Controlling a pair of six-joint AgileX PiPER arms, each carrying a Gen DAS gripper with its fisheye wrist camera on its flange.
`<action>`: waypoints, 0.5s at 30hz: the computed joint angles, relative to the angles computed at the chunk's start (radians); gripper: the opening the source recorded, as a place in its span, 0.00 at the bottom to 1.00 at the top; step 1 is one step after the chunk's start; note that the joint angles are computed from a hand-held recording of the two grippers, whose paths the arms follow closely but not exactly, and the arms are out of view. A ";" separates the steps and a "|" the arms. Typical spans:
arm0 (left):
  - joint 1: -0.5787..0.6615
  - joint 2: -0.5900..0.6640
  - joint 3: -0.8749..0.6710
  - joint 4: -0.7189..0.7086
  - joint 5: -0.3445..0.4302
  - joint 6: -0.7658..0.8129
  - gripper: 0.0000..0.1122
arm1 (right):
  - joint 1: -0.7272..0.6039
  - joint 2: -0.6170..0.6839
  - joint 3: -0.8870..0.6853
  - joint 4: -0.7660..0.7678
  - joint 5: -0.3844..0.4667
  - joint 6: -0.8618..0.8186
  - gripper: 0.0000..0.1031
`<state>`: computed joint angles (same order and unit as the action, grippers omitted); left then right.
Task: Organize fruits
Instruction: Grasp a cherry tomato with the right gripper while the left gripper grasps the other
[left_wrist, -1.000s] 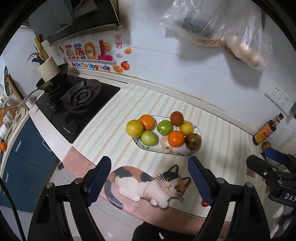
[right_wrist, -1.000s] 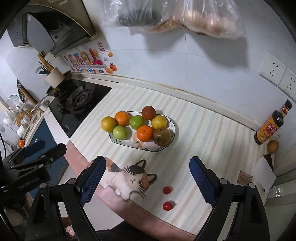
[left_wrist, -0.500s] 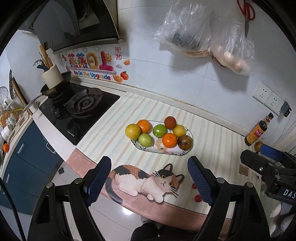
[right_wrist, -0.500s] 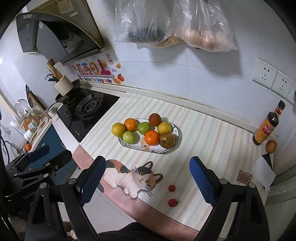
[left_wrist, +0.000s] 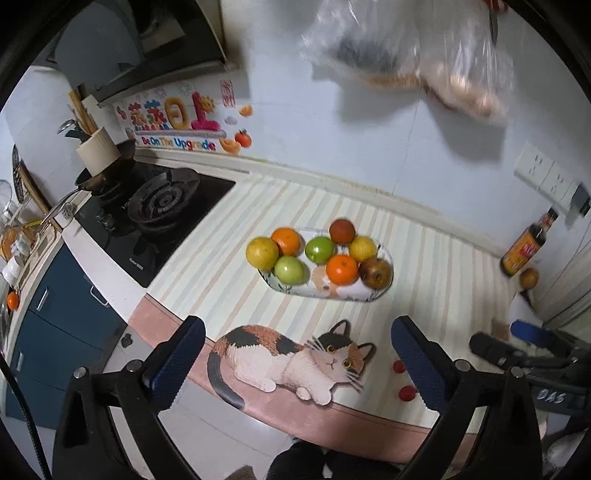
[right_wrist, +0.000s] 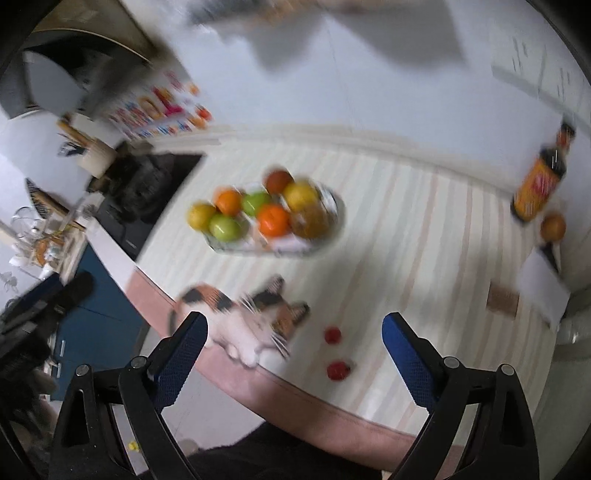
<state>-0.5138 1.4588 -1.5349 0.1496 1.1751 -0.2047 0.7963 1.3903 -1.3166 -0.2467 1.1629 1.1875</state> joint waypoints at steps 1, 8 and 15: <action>-0.005 0.017 0.007 0.004 -0.008 0.002 0.92 | -0.020 -0.005 0.057 0.032 -0.040 -0.005 0.95; -0.075 0.168 0.107 0.054 -0.054 -0.002 0.92 | -0.182 0.047 0.477 0.411 -0.466 -0.195 0.71; -0.110 0.285 0.170 0.063 -0.079 0.003 0.92 | -0.210 0.210 0.590 0.725 -0.683 -0.462 0.45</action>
